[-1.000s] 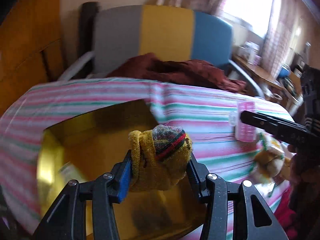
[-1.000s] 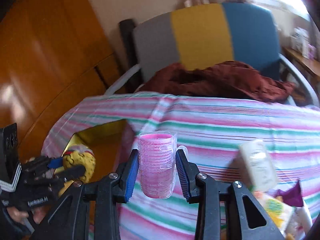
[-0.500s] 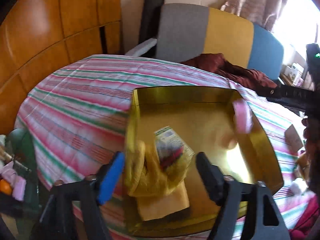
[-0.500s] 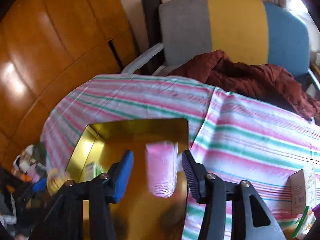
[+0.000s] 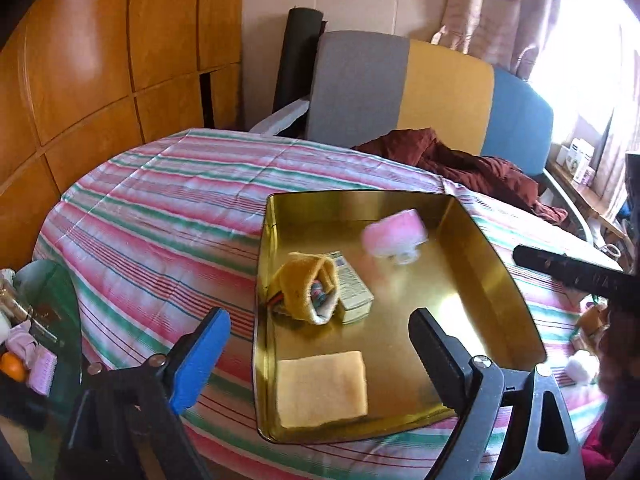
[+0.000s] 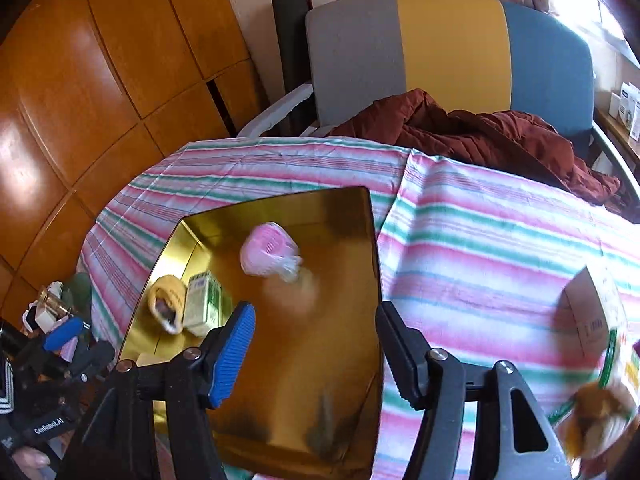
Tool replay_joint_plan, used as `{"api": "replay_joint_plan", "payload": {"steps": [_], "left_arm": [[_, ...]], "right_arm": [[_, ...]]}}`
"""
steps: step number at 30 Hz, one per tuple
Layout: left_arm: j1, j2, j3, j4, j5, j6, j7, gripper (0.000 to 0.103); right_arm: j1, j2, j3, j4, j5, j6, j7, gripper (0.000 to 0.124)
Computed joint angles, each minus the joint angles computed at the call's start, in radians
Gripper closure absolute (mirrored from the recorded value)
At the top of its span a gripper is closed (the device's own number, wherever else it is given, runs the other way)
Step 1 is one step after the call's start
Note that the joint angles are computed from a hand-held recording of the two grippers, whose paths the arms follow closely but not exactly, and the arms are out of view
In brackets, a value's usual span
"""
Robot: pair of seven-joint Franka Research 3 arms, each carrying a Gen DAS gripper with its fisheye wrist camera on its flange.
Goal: Organize objects
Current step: 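Drop the yellow sock and pink roller cup into the gold tray with both tools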
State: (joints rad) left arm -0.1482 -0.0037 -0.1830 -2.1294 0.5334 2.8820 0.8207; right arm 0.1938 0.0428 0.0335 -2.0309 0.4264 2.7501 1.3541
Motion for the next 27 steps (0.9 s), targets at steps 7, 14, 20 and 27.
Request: {"api": "replay_joint_plan", "payload": {"steps": [7,14,20,27], "left_arm": [[-0.011,-0.03,-0.013,-0.016,0.009,0.01,0.011,0.011],[-0.015,-0.053,-0.026,-0.032,0.05,0.005,-0.013,0.011],[-0.022,-0.064,-0.034,-0.041,0.054,0.003,0.0,0.011],[-0.032,-0.063,-0.043,-0.038,0.056,-0.002,0.015,0.011]], "right_arm": [[0.02,-0.078,0.01,-0.107,-0.035,0.068,0.021,0.05],[0.024,-0.134,0.02,-0.185,-0.141,0.139,0.091,0.043],[0.009,-0.169,0.029,-0.233,-0.216,0.167,0.152,0.041],[-0.012,-0.195,0.023,-0.268,-0.242,0.168,0.196,0.041]]}}
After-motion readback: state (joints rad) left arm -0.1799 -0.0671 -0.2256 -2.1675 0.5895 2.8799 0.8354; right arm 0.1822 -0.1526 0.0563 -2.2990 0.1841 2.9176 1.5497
